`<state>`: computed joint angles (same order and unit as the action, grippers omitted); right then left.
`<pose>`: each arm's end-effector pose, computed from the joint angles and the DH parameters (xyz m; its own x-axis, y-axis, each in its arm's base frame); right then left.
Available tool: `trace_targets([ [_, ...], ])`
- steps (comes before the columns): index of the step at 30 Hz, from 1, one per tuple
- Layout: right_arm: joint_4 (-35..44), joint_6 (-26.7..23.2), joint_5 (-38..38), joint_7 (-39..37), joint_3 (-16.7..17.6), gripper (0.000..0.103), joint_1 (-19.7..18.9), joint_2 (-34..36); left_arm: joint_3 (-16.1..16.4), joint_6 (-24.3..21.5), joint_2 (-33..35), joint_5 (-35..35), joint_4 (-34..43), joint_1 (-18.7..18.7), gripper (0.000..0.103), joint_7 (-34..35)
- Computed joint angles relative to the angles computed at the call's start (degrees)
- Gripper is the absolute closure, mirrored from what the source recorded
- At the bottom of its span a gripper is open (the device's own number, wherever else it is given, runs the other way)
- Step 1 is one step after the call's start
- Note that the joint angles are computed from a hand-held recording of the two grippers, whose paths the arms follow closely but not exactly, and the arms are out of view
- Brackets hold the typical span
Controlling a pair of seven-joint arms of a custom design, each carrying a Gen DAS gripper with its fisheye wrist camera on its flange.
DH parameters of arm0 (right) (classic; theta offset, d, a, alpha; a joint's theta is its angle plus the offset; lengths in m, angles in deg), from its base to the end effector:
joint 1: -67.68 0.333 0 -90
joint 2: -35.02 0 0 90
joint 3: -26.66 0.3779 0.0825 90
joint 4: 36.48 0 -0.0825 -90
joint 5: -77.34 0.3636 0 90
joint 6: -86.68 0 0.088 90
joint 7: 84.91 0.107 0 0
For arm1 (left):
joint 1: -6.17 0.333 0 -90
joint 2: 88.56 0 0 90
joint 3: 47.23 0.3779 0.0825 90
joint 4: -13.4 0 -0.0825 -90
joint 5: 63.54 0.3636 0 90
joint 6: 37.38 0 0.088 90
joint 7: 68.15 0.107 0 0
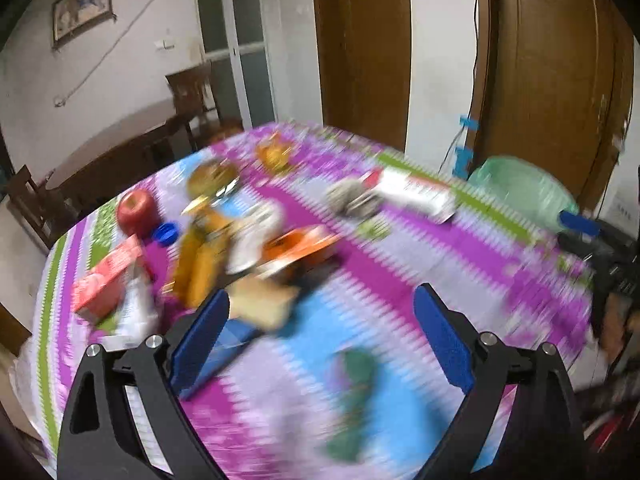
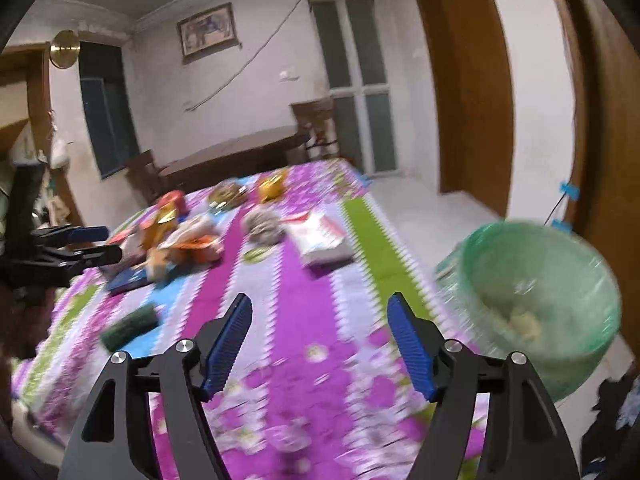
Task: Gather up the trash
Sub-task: 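Grasp the blue cigarette pack with the left gripper, then grasp the silver snack wrapper with the right gripper while the left gripper holds the blue pack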
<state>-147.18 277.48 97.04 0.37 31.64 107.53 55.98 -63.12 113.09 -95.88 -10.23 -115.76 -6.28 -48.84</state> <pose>0.5075 0.4414 0.4920 0.5412 -0.8132 -0.2140 -0.5449 -0.1453 -0.8258 0.4375 -0.2644 0.5334 0.0492 -0.9951 -0.0862 -0.7026 0.0268 -0.7111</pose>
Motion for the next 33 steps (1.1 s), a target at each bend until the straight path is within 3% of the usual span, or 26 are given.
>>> trace_targets([
  [2,-0.50,-1.55,-0.63,0.41,8.70,0.028,-7.46,0.10,3.39,4.81,-1.61,-7.75,-3.88,0.12,0.013,10.32],
  [4,0.11,-3.22,-0.60,0.81,12.88,0.028,-10.72,0.87,4.65,5.60,-1.83,-10.66,-5.94,1.31,0.013,16.74],
  [7,0.17,-4.55,-0.34,0.83,14.41,0.028,-12.01,0.90,6.09,7.40,-0.36,-16.99,-6.95,2.31,0.013,25.48],
  [9,0.84,-5.70,-0.33,1.02,12.86,0.028,-10.71,1.22,6.87,9.24,0.58,-21.80,-7.53,2.60,0.013,31.73],
  [14,0.17,-7.30,0.49,0.42,12.51,0.028,-10.86,0.34,6.58,8.91,2.53,-25.76,-7.44,4.21,0.013,38.62],
  [18,0.54,-8.06,1.23,-0.63,13.40,0.028,-11.45,0.61,5.82,7.45,3.43,-26.43,-6.66,4.59,0.015,40.27],
  [21,1.31,-8.63,1.72,-1.65,14.31,0.028,-11.72,1.23,7.18,10.22,2.73,-36.11,-8.22,2.85,0.045,47.08],
  [24,1.95,-8.90,1.63,-3.02,14.42,0.028,-11.21,1.67,4.40,10.44,1.32,-28.63,-9.61,4.84,0.045,38.87],
  [28,2.67,-8.99,0.86,-4.56,13.44,0.028,-9.90,1.96,1.94,12.77,-2.45,-24.22,-13.63,4.51,0.046,30.37],
  [33,6.36,-11.31,0.92,-6.73,14.69,0.028,-10.17,4.01,-5.23,15.20,-9.35,-13.13,-18.54,7.71,0.046,10.66],
])
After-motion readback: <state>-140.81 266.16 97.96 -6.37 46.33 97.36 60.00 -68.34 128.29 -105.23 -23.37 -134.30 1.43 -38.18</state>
